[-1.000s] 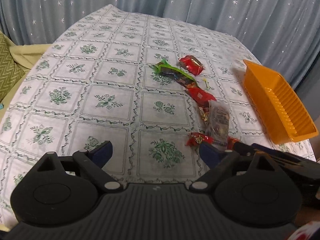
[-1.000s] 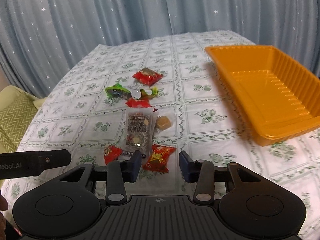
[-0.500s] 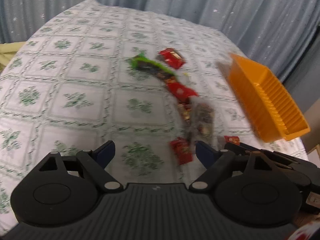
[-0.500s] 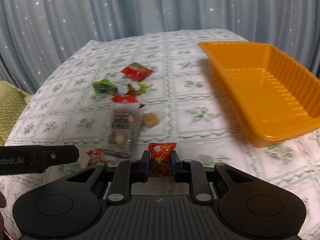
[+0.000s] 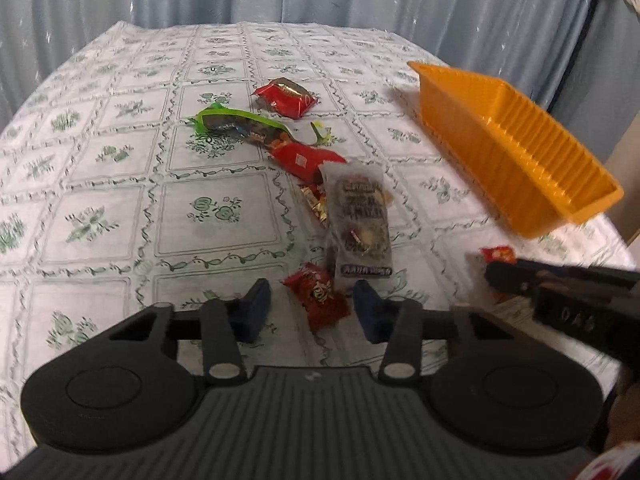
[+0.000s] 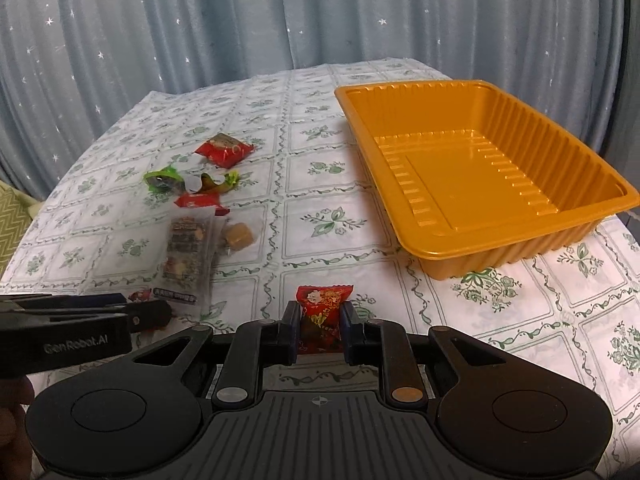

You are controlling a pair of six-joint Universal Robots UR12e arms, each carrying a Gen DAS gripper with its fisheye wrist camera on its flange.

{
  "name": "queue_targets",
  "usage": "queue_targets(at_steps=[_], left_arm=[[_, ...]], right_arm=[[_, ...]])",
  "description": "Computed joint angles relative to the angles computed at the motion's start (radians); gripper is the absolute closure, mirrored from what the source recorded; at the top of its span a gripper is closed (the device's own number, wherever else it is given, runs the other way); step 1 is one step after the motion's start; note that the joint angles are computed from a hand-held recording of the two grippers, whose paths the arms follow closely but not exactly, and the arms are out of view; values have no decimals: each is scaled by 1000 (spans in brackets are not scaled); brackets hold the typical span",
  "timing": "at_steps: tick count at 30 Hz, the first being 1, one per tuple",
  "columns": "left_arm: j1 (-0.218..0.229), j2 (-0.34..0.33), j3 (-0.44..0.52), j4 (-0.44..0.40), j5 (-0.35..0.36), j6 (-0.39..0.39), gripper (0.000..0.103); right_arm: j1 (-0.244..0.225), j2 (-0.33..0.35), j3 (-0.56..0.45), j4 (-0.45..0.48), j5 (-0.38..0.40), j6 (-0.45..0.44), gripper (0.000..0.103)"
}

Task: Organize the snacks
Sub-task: 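Carry the red candy with the right tool over the orange tray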

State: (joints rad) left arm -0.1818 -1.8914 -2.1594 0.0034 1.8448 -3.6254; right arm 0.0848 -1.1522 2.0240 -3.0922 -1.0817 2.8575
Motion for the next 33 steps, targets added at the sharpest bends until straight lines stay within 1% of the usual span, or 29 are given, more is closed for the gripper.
queue_targets(at_steps=[5, 7, 11, 17, 20, 21, 24, 25, 33], left_arm=[[-5, 7, -6, -23, 42, 27, 65], [-3, 3, -8, -10, 50, 31, 68], [-2, -13, 2, 8, 68, 35, 68], [8, -27, 8, 37, 68, -3, 68], [12, -32, 9, 51, 70, -26, 77], [14, -34, 9, 56, 70, -35, 81], [19, -34, 5, 69, 61, -55, 85], [18, -34, 4, 69, 68, -57, 88], [3, -4, -17, 60, 96, -79, 88]], right_arm=[[-1, 3, 1, -4, 6, 2, 82], [0, 5, 0, -4, 5, 2, 82], [3, 7, 0, -4, 0, 2, 82], [5, 9, -1, -11, -6, 1, 82], [5, 10, 0, -14, -5, 0, 82], [5, 10, 0, -14, -5, 0, 82], [5, 12, 0, -16, -4, -2, 82], [5, 11, 1, -16, -4, -1, 82], [2, 4, 6, -30, 7, 2, 82]])
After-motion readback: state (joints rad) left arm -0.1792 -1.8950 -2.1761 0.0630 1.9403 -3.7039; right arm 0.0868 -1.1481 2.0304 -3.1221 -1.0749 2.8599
